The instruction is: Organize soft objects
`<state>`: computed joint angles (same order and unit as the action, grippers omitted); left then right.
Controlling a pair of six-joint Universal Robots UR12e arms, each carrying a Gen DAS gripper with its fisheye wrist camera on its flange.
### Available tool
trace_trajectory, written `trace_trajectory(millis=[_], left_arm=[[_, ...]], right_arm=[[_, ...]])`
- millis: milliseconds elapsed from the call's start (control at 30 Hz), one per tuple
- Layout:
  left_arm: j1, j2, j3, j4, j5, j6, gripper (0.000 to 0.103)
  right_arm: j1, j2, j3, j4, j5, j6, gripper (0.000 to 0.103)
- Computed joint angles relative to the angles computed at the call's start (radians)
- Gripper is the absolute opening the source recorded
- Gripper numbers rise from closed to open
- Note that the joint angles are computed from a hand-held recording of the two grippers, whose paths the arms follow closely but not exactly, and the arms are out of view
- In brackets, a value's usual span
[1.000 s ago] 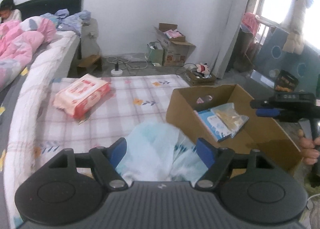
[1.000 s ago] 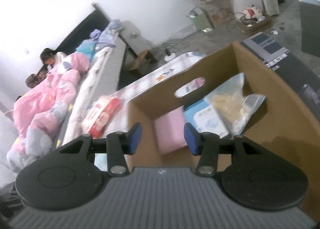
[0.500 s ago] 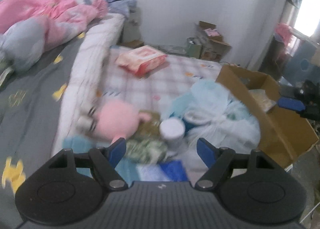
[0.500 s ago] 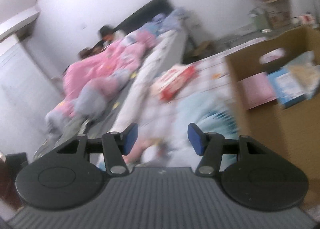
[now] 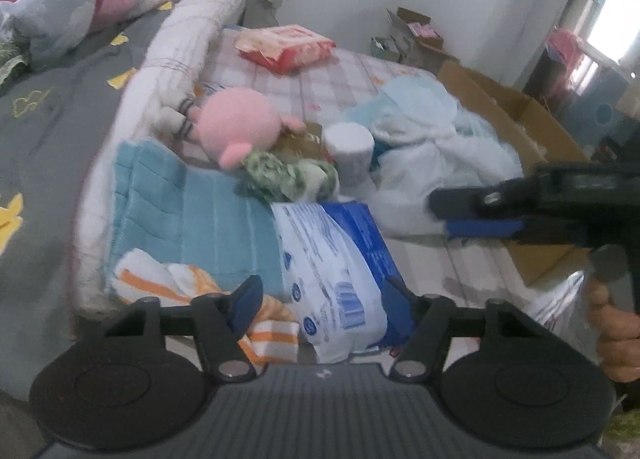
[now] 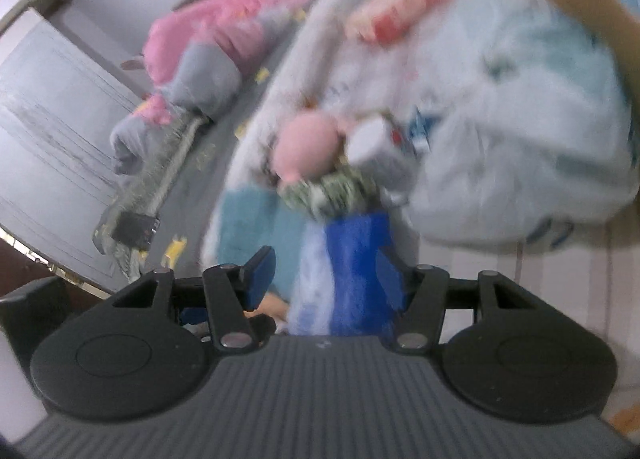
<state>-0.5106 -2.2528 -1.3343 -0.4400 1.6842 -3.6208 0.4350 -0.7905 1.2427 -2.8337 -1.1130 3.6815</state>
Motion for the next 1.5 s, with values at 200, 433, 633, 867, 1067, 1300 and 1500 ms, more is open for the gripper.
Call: trace_trajectory(millis=[200, 433, 633, 867, 1067, 1300, 1500], left_arm=[[-0.006, -0.034, 0.045, -0.050, -0.021, 0.048, 0.061], [-0.020, -0.072, 0.118, -0.151, 0.004, 0.097, 0.074], [-0.020, -0.083, 0.138, -0.180, -0.003, 0.100, 0.081], [-0.018, -0.088, 0.150, -0.210, -0.002, 0.075, 0.086], [-0.013, -0.083, 0.134, -0.184, -0.016, 0.049, 0.083], [-0.002, -0.075, 0.111, -0.146, -0.056, 0.016, 0.083], [0.011, -0.063, 0.082, -0.098, -0.105, -0.028, 0.082]], right_arm=[[-0.009, 0.055, -0.055, 0.127, 0.079, 0.079, 0.055], [-0.021, 0.115, -0.112, 0.155, 0.195, 0.162, 0.060], [-0.036, 0.119, -0.086, 0.055, 0.273, 0.263, 0.061], [-0.036, 0.113, -0.075, -0.029, 0.308, 0.281, 0.061], [-0.040, 0.110, -0.066, -0.055, 0.314, 0.276, 0.059], [-0.037, 0.118, -0.075, -0.006, 0.249, 0.279, 0.059], [-0.039, 0.141, -0.091, -0.058, 0.306, 0.318, 0.036]])
